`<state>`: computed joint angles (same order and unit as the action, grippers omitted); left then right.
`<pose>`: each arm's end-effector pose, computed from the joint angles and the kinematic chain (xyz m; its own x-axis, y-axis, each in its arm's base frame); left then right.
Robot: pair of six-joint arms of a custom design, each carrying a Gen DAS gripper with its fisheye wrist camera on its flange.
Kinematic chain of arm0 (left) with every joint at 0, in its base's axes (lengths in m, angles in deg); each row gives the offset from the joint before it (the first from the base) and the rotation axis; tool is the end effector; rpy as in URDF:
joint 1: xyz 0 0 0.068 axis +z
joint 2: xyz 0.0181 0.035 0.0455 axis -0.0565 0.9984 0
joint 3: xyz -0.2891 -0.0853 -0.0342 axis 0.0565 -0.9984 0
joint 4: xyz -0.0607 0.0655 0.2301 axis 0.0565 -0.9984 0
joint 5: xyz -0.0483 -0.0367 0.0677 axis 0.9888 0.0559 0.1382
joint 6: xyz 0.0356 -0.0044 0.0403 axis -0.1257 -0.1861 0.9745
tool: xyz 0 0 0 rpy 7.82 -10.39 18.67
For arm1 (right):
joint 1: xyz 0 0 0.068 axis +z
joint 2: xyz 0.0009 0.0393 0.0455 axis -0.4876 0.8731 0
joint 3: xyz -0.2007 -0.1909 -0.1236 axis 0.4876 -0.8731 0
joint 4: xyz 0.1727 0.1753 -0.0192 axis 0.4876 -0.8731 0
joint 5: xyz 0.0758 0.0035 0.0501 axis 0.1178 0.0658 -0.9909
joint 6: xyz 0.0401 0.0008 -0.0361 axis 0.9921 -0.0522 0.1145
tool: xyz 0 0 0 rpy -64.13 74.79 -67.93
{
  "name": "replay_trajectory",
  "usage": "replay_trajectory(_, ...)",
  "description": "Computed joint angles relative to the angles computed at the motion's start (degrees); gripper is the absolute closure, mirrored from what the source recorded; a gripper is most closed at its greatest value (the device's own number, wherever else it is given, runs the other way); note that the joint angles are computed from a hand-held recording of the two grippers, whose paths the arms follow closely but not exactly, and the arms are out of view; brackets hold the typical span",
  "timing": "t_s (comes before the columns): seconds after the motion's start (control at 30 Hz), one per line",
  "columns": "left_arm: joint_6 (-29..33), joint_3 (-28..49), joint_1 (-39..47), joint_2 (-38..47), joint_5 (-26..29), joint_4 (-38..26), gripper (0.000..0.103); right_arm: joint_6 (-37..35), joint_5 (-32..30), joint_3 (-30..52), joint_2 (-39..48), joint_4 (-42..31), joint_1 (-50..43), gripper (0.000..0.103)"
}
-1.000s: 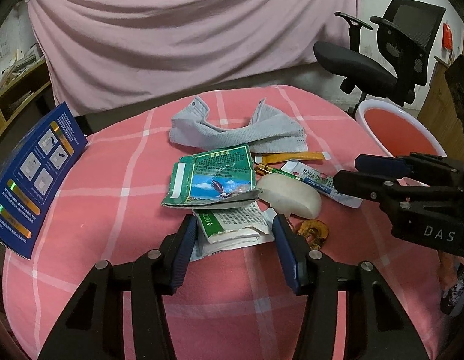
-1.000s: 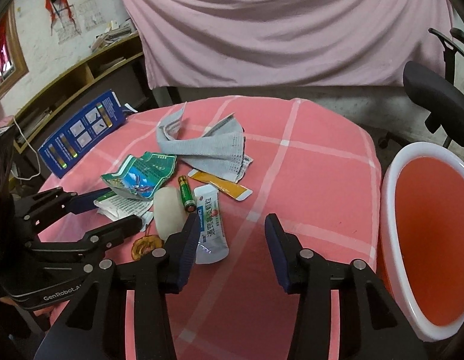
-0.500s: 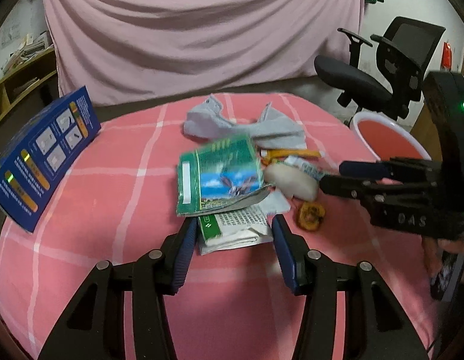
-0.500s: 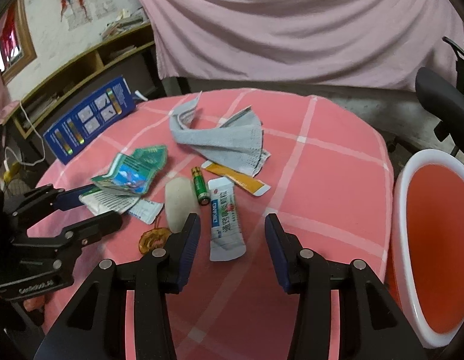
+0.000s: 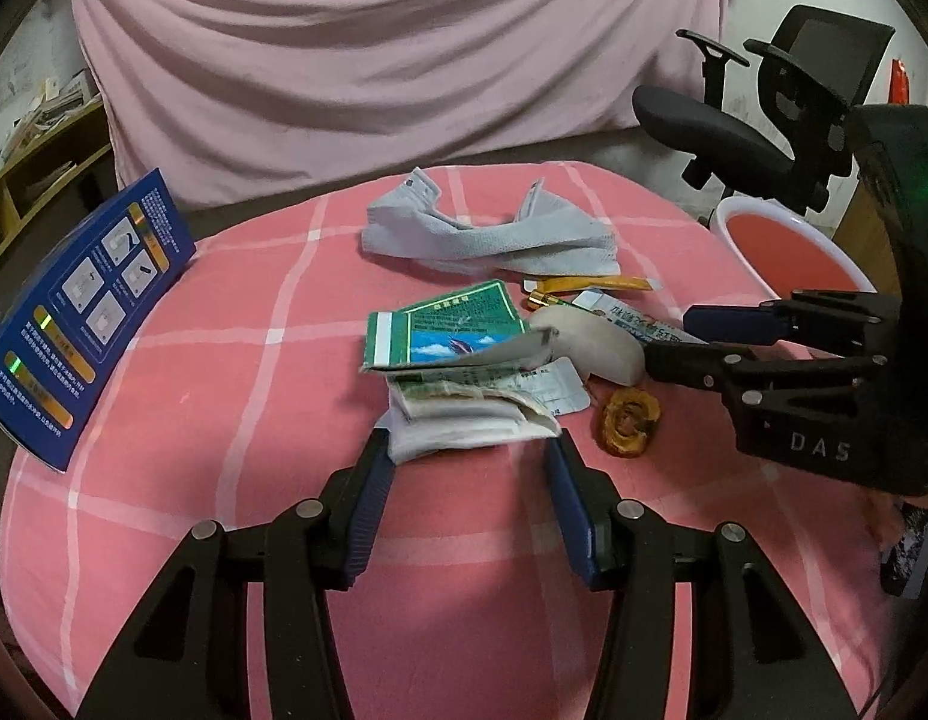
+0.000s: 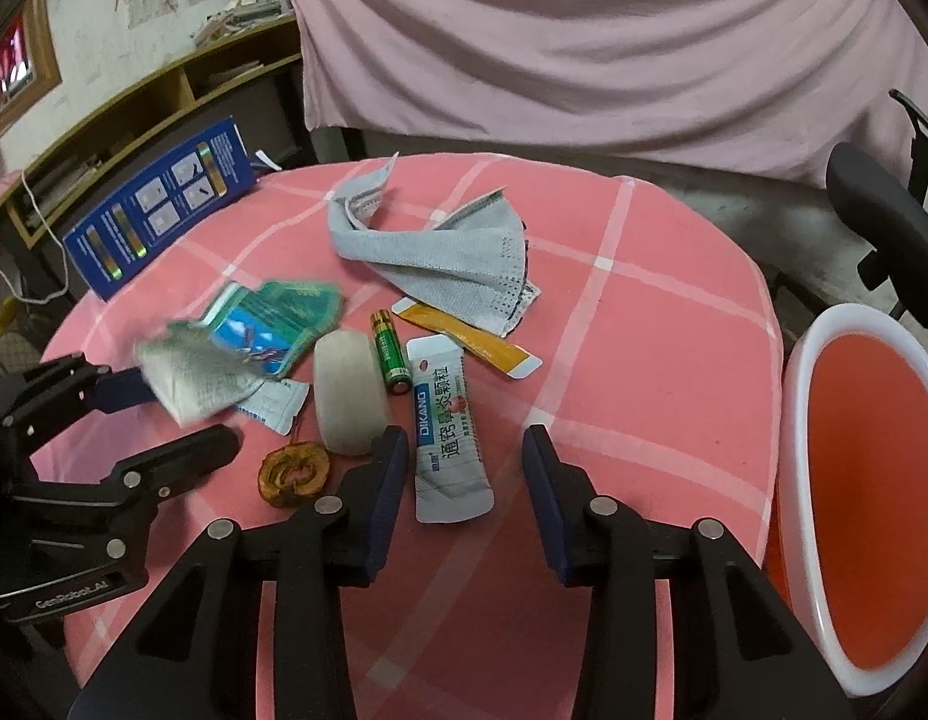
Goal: Collect trash
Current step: 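Close the left tool on the white paper packets while the right tool grasps the white sachet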
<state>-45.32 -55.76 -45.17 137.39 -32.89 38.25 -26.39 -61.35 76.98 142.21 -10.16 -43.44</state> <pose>0.2131 -0.1731 0.0107 -0.7704 0.0735 -0.6333 0.0889 0.9960 0.0075 0.2735 -0.0515 0.0558 -0.6654 -0.4583 -0.5893 -0.6015 0.7967 0.0596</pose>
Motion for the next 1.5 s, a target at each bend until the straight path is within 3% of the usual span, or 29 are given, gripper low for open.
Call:
replay_trajectory(0.37,-0.4,-1.8,-0.4,-0.4,-0.7,3.7,0.057,-0.5,-0.9,0.3,-0.1,-1.1,-0.7,0.065)
replay_trajectory(1.07,-3.4,6.9,0.4,-1.7,-1.9,-10.0,0.054,-1.2,-2.2,1.7,0.2,-3.5,-1.6,0.063)
replay_trajectory(1.23,-4.0,6.4,1.0,-1.6,-1.7,-8.5,0.055,-1.1,-2.1,1.6,0.2,-3.3,-1.5,0.063)
replay_trajectory(1.5,-5.0,1.5,0.5,-2.5,-2.9,-1.5,0.057,-1.6,-3.5,1.5,0.0,-3.9,-2.2,0.083)
